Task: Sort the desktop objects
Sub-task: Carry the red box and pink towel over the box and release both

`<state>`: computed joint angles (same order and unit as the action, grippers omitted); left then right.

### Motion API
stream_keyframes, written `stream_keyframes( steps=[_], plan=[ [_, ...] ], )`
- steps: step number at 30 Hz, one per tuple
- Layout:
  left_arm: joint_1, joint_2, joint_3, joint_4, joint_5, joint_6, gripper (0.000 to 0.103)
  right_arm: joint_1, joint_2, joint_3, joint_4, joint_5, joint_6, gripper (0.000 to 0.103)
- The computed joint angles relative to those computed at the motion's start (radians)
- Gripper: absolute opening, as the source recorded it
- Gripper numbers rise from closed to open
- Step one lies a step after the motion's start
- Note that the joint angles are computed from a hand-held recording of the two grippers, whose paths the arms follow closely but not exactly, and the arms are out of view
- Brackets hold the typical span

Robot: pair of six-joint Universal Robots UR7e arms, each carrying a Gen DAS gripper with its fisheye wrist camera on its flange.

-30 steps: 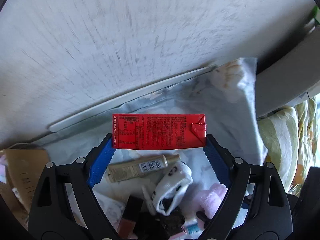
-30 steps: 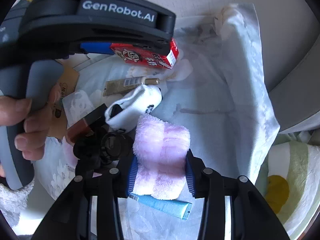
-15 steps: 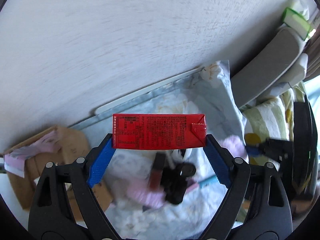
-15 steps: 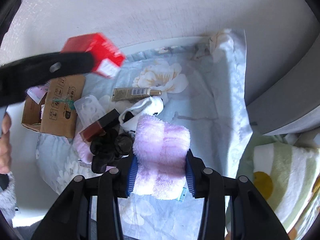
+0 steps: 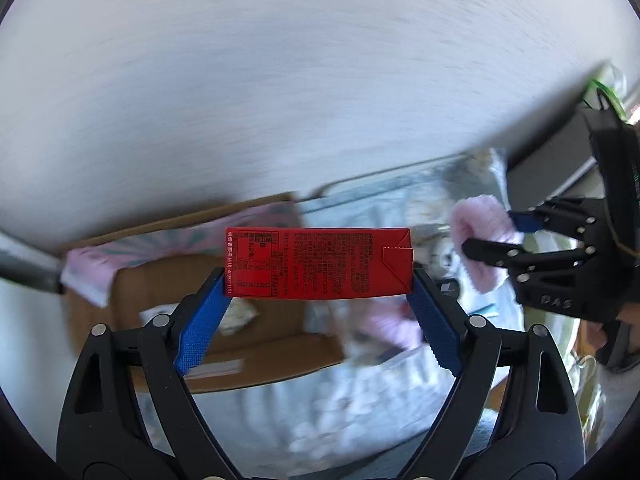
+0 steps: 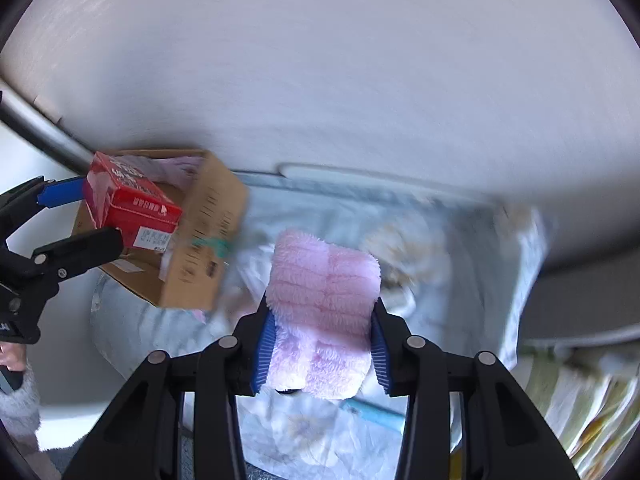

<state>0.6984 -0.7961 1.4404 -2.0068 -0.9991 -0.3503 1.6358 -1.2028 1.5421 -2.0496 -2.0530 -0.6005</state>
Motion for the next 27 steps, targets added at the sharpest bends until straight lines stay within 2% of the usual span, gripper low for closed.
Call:
stream_keyframes(
  steps=[5,13,15,19,23,27],
  plan=[
    [0.035,-0.084,0.034,0.040,0.050,-0.040,0.087,0.077,0.059,-0.024,0.016,0.009,-0.029,0.038],
    [0.115,-0.189,0.103,0.083,0.107,-0.121,0.087,0.176,0.162,-0.054,0.050,0.046,-0.030,0.038],
    [0.133,-0.204,0.129,0.077,0.113,-0.143,0.087,0.199,0.183,-0.028,0.000,0.030,-0.051,0.038],
    [0.169,-0.225,0.157,0.081,0.126,-0.170,0.087,0.217,0.222,-0.011,0.013,0.030,-0.036,0.038],
    [0.203,-0.240,0.184,0.071,0.102,-0.178,0.087,0.238,0.244,0.070,-0.095,-0.025,-0.104,0.038],
    [0.212,-0.237,0.192,0.094,0.127,-0.166,0.087,0.241,0.276,0.080,-0.076,-0.054,-0.080,0.038]
  ],
)
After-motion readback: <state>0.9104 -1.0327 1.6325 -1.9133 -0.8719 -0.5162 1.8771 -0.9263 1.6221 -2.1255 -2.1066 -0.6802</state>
